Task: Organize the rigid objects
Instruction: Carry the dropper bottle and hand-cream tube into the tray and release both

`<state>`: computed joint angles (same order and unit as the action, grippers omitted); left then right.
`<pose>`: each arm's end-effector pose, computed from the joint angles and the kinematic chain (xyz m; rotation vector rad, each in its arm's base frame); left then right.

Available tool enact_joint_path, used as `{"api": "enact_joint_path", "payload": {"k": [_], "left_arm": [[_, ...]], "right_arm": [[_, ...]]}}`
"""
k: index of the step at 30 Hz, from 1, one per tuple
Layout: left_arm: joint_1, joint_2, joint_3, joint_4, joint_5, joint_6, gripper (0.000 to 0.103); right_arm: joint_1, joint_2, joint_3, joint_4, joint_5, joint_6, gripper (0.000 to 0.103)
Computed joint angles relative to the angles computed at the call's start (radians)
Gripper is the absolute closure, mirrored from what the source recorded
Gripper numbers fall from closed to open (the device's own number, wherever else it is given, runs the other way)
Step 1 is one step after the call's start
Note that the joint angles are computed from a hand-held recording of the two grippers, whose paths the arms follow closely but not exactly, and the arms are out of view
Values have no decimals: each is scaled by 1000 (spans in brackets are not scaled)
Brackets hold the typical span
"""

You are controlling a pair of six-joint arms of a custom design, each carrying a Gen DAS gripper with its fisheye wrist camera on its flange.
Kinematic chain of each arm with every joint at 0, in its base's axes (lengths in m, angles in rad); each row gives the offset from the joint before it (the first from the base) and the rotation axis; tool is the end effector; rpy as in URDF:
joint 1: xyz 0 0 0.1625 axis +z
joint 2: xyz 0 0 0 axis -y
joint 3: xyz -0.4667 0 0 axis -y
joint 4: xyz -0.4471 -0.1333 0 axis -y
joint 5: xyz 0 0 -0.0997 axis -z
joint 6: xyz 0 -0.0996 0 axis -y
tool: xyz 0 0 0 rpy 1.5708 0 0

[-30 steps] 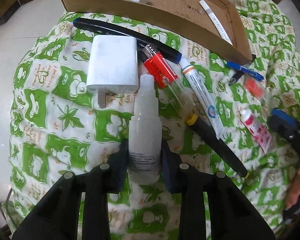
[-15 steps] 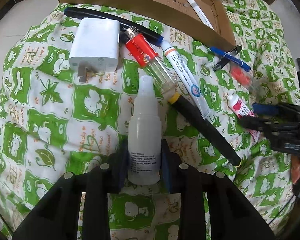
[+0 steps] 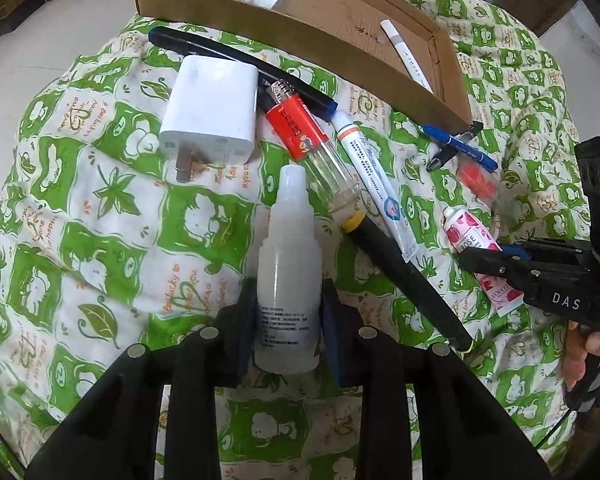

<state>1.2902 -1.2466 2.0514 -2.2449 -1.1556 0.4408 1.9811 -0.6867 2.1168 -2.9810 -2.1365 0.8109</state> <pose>0.0156 -0.5723 0.1793 0.9986 2.5407 0.2241 0.2814 -0.4465 -0.0703 -0.5170 -2.5848 0.4178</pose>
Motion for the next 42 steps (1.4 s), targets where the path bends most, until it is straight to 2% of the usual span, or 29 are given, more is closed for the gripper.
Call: {"api": "enact_joint_path", "payload": {"k": [8, 10, 11, 15, 22, 23, 27, 30, 37, 42], "left_arm": [[0, -12, 3, -20, -29, -6, 75], [2, -14, 1, -19, -31, -7, 72], [3, -13, -2, -13, -30, -9, 68], [-3, -8, 5, -23, -1, 2, 67], [-3, -1, 13, -90, -8, 7, 67], [-2, 3, 10, -90, -5, 5, 67], [-12, 15, 24, -118, 29, 19, 68], [-10, 14, 24, -128, 17, 11, 75], [9, -14, 20, -141, -54, 32, 76], [23, -34, 12, -141, -102, 35, 76]], "right_arm": [[-5, 0, 15, -3, 24, 33, 91], [-14, 4, 22, -15, 26, 25, 90], [-15, 1, 24, -12, 27, 26, 89], [-21, 11, 23, -24, 31, 24, 85], [13, 19, -8, 2, -18, 26, 86], [15, 19, -9, 4, -25, 25, 91], [20, 26, -16, 3, -43, 19, 92], [27, 25, -9, -47, -51, 6, 92], [43, 18, 32, -249, -92, -37, 92], [57, 12, 41, -304, -142, -35, 92]]}}
